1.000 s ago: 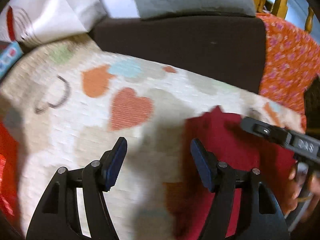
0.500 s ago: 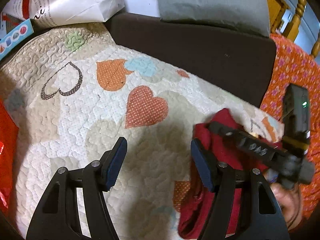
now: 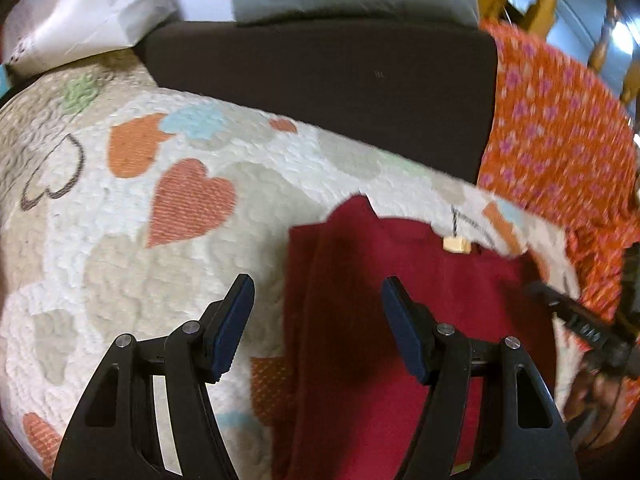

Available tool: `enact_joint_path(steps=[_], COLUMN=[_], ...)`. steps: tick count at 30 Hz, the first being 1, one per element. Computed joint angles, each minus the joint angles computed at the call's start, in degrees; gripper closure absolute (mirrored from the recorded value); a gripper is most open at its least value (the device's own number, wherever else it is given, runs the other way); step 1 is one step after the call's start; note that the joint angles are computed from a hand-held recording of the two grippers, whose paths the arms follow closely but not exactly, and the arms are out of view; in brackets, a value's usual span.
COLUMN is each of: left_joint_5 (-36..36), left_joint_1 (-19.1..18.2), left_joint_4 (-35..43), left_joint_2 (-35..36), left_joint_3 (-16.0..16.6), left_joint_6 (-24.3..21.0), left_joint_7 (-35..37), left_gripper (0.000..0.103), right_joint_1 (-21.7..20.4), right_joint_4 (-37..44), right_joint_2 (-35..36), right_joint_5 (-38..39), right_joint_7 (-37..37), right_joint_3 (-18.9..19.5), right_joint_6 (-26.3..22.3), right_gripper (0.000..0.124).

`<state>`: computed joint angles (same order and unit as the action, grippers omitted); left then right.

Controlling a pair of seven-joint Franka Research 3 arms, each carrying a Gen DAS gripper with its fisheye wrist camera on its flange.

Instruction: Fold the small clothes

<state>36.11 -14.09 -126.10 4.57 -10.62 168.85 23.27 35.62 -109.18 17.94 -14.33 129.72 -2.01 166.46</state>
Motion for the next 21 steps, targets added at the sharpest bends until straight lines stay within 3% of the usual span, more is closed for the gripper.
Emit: enact_joint_path(steps=[1,4,7,12,16,18,21], left_joint_5=[1.9,1.7,3.4,6.0,8.8,10.0,11.7], left_joint_1=[-0.6,-1.9,-3.5,-4.7,-5.4,-5.5,-5.5], left_joint_4=[1.6,5.7,8.1,8.4,8.2,8.0,7.3], left_joint_2=[1.6,5.5,8.0,8.6,7.7,7.2,6.3], left_joint_3=[0.2,-0.1,0.8,1.9,1.9,1.6,1.2], left_joint_6=[-1.1,-6.8,-10.1,-10.8,-12.4,-13.3,-13.8], left_joint_7=[-1.2,0.6,-0.1,-2.2,-3.2,-3.1,-3.7], left_gripper=[0.037,0.037,0.037,0.037,0.037,0.037,0.037], right_joint_1=[1.0,-0.7,-4.3,-0.3,-1.1,0.2,-0.4], right_joint_4=[-1.9,-4.9,-4.9,-2.8,-8.0,-10.1,-13.9], right_joint_2=[-1.2,-1.7,0.6,0.2,-4.8,-7.1,-9.5], right_joint_5=[-1.6,-2.9,1.2,-2.5,-2.5,-5.8,-7.3], right_joint_7=[3.1,6.3,2.6,5.5,4.9,7.4,9.0], right_joint_3=[-2.3,-3.3,-0.3,-4.0,-1.4,-1.5,1.2], right_joint_6=[-0.6,-0.4,2.2,-0.9,2.7,2.3,2.4], right_gripper=[0.094,0.094,0.094,0.094,0.094,0.094,0.094])
